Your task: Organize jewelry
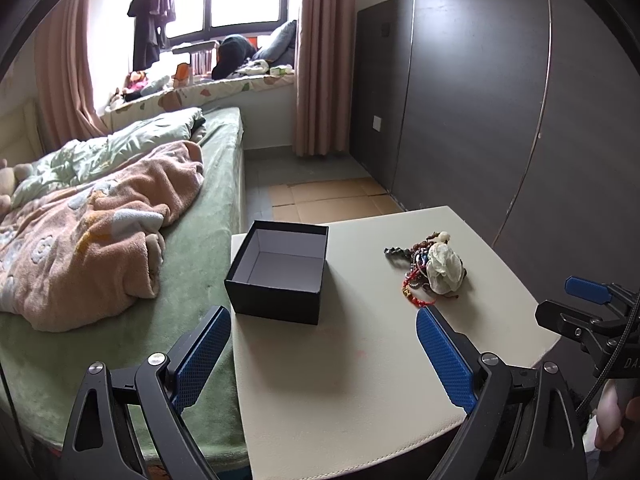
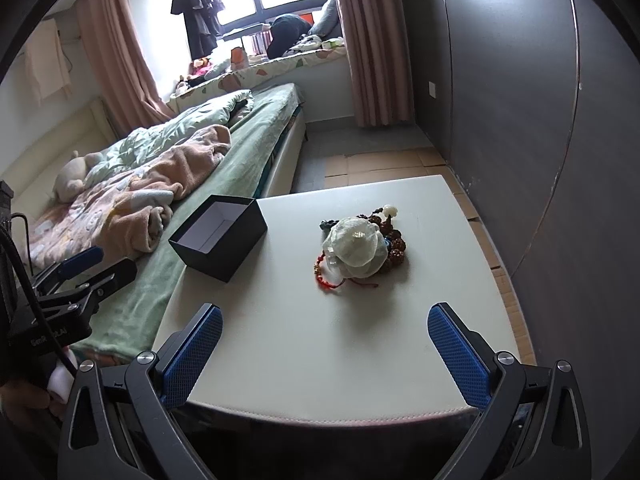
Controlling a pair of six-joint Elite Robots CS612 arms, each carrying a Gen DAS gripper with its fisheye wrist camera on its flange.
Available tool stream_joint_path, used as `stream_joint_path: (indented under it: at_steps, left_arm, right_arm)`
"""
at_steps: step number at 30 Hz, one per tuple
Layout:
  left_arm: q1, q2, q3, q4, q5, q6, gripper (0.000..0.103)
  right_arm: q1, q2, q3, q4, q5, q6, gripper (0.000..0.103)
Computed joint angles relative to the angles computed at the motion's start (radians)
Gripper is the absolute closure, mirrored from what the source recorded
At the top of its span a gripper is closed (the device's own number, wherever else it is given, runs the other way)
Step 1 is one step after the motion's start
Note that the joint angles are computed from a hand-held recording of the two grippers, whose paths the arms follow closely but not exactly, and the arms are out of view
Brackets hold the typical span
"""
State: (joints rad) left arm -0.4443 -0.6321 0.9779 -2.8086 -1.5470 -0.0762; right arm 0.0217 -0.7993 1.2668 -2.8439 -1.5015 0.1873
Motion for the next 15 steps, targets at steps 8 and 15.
stream_joint_path:
  at_steps: [8, 15]
  left_arm:
    - [0.0, -0.005, 0.011, -0.007, -0.001, 0.002, 0.009]
    - [0.0, -0.005, 0.011, -0.003, -0.006, -0.004, 0.009]
  right_arm:
    - [0.003, -0.001, 0.005, -0.002, -0.005, -0.003, 0.0]
    - [0.003, -0.002, 0.009, -0.006, -0.007, 0.005, 0.0]
